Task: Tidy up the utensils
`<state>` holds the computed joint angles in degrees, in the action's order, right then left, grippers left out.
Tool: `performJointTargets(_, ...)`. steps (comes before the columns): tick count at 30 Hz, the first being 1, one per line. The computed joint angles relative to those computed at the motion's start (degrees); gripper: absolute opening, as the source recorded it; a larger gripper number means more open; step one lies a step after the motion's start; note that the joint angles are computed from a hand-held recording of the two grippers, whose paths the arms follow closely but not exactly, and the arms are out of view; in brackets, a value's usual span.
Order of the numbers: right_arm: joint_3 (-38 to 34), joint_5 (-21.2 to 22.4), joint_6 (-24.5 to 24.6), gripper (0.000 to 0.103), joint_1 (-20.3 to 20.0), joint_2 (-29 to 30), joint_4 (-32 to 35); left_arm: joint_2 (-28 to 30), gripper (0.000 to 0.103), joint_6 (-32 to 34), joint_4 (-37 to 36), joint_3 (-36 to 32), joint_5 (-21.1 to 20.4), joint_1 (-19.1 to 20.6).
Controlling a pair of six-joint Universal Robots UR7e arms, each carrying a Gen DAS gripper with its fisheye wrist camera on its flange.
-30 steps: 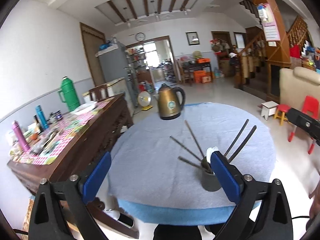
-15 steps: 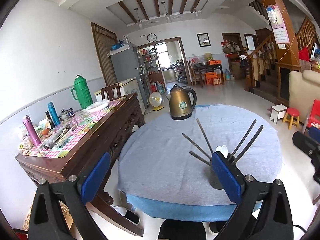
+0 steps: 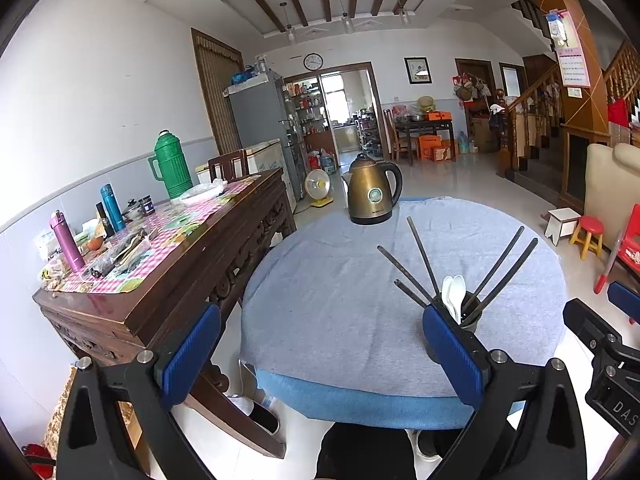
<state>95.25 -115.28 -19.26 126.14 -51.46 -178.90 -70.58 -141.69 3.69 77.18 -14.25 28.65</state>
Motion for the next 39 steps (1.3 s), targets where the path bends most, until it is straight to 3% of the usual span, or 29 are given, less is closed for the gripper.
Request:
performJointTargets(13, -0.4, -2.2, 1.2, 0.081, 0.8, 0.6, 0.8, -1.1, 0.101, -0.3, -1.1, 1.8, -0.7, 0.1)
performJointTargets(28, -1.6, -4.6, 2.5, 0.081, 1.1, 1.9, 4.1, -6.4, 0.101, 14.0, -18.3, 9.0, -0.7, 1.9)
performJointTargets(39, -2.6, -6.4, 2.3, 0.081, 1.6, 3.0, 4.9, -8.6, 0.101, 17.3, -23.1, 11.5, -0.5, 2.4)
